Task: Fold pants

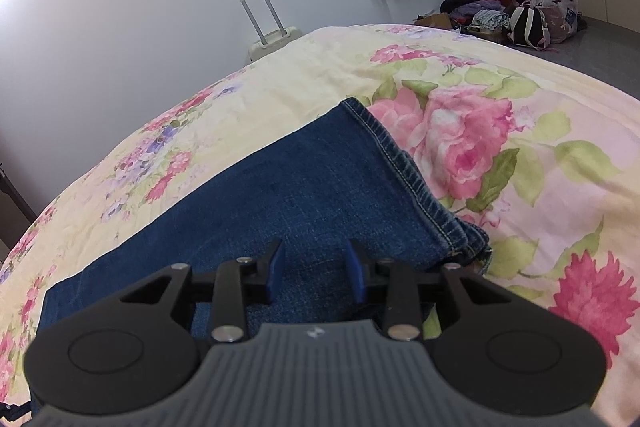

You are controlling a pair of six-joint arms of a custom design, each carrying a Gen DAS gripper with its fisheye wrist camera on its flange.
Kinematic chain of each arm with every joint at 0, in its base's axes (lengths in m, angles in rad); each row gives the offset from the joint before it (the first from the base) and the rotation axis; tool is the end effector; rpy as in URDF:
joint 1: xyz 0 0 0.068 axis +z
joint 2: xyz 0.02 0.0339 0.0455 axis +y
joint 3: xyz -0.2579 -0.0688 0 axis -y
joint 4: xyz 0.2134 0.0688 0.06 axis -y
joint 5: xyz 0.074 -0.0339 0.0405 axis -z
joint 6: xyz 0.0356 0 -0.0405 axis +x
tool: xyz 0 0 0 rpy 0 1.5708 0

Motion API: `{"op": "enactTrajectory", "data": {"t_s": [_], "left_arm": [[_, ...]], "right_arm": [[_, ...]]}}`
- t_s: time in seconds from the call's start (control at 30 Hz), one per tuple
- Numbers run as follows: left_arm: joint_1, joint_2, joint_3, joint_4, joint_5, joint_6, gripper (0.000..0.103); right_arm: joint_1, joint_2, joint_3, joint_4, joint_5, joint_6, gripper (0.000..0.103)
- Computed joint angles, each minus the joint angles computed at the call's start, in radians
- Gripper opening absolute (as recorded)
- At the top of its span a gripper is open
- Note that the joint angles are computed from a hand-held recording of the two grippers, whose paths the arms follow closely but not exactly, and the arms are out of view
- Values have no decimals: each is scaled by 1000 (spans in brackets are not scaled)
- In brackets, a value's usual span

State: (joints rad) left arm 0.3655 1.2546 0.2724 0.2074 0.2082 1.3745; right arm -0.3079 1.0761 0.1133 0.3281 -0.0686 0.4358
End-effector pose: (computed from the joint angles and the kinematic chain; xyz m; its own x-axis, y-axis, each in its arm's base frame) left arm 0.1763 0.0596 0.1383 -0.3351 0.8992 -0.2812 0.5995 0.4338 0.6726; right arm 0.1503 -0.0452 0.1347 -0.4068 0.5713 -0.7128 0.4649 0.8012 0.3768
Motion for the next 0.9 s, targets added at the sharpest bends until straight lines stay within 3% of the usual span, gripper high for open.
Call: {"op": "enactTrajectory", "data": {"t_s": [0.2,0.27,0.37,0.4,0.47,0.53,0.63,0.73,0.9], "left_arm": [[-2,111,112,-110,-35,-166,8],[7,119,170,-201,-33,-219,6],[55,130,260,-341,-44,-226,4],[96,119,265,-351,-20,-210,4],[186,104,330,-453,65,-209,4],[241,108,437,-579,171,-266,6],[211,128,557,-638,268,-451,10],[99,200,651,-603,291,-681,10],[-66,356,713,-437,262,-886,11]], "right_arm": [[-73,97,1,14,-69,-48,23],[-137,129,-15,44,-139,-52,21],[-160,92,-15,-9,-146,-62,14],[-170,59,-12,-55,-143,-63,6],[-228,-35,11,-209,-160,-44,3],[-290,-173,26,-354,-147,-48,20],[-403,-349,30,-426,-198,-82,20],[-372,-308,32,-272,-190,-65,23],[-218,53,99,77,-118,8,23]]}}
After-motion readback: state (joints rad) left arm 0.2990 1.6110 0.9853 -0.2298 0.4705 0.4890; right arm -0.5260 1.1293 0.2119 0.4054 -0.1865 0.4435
